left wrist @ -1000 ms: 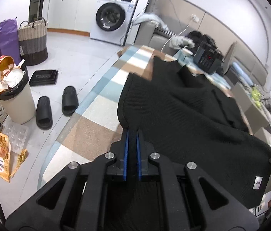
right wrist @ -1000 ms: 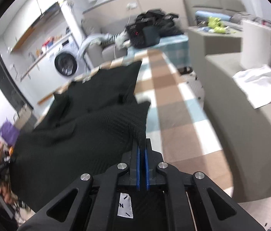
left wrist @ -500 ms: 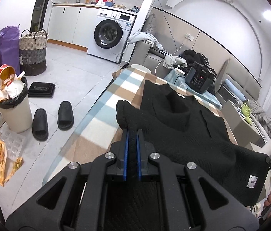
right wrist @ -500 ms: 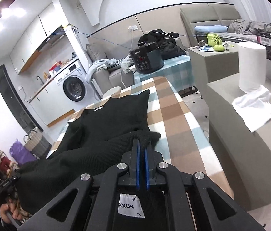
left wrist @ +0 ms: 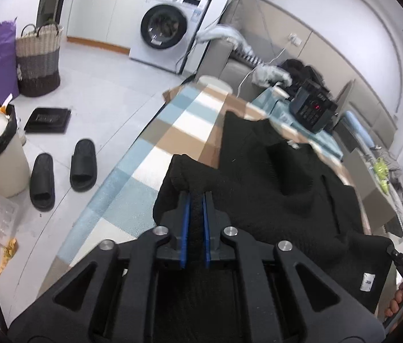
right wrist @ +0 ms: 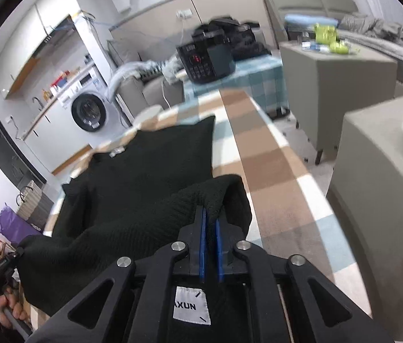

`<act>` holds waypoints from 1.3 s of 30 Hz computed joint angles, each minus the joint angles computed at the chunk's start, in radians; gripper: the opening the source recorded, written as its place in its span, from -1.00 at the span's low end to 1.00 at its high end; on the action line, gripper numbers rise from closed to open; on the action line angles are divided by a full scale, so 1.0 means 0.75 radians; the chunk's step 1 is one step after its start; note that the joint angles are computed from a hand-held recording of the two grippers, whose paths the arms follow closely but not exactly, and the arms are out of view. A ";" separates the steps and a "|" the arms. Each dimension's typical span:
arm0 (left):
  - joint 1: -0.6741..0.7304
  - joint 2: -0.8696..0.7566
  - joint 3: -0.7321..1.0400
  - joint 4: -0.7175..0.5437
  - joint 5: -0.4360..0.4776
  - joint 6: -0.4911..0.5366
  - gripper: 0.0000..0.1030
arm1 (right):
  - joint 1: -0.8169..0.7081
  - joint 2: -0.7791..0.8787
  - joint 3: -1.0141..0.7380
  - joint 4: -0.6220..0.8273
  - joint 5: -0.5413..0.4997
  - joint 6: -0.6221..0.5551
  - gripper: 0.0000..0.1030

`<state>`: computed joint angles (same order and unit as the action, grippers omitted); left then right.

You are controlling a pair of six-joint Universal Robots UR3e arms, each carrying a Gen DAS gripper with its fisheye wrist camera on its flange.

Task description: Fold small clothes

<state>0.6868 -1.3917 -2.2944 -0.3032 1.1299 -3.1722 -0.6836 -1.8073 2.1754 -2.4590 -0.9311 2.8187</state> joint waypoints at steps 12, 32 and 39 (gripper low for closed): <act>-0.230 -0.459 0.216 0.140 0.206 -0.065 0.08 | -0.004 0.186 0.021 -0.061 0.002 -0.049 0.12; -0.457 -0.578 0.229 0.246 0.256 -0.055 -0.55 | 0.211 0.245 0.091 -0.327 -0.256 0.000 -0.68; -0.399 -0.313 -0.070 0.249 0.201 0.028 -0.56 | 0.017 -0.005 0.223 -0.112 -0.192 -0.138 -0.68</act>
